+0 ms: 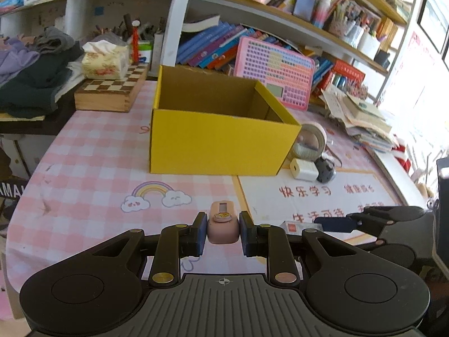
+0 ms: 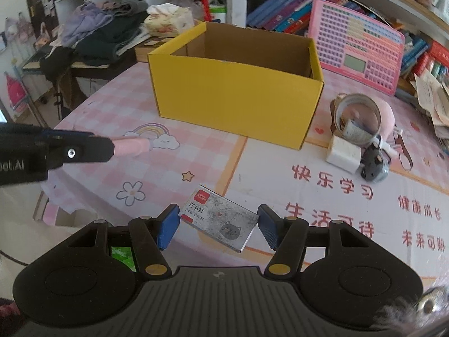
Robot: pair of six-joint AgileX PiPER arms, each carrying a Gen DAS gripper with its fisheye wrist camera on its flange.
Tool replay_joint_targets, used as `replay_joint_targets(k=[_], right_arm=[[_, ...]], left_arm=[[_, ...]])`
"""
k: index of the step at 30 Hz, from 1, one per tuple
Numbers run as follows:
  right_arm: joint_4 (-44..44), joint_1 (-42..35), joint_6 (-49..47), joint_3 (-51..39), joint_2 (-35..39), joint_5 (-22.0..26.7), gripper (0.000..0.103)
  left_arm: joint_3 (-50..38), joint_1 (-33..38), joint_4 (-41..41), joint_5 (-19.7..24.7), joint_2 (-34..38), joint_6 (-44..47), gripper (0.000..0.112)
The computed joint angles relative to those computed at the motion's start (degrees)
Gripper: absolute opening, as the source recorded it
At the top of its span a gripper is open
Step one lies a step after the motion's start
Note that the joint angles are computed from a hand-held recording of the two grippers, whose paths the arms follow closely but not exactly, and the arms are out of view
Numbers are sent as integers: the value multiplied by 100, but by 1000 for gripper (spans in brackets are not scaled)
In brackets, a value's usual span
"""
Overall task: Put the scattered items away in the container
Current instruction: 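Lift and carry both held items over the open yellow box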
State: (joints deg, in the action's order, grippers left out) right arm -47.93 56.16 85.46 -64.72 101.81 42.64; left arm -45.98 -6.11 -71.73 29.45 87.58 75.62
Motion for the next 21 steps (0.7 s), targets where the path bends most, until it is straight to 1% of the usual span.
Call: replay_joint_targets(k=[3,8,15,21], right_arm=[[-93,-63,-45,52,-70,-55,59],[-176,-364,-192,101,-141,-308,59],[-48,-789,-804,-47,-100,-696,59],[140,-1085,-1410,-178,-53,-930,59]], left_arm=[[-138,16,-83,53,47,-28,23],[-432,-67,-71,31,101,-254,23],[-821,-181,-138,-19,230,-380,23],[-1195,-274,-134,-96,446,-519,23]])
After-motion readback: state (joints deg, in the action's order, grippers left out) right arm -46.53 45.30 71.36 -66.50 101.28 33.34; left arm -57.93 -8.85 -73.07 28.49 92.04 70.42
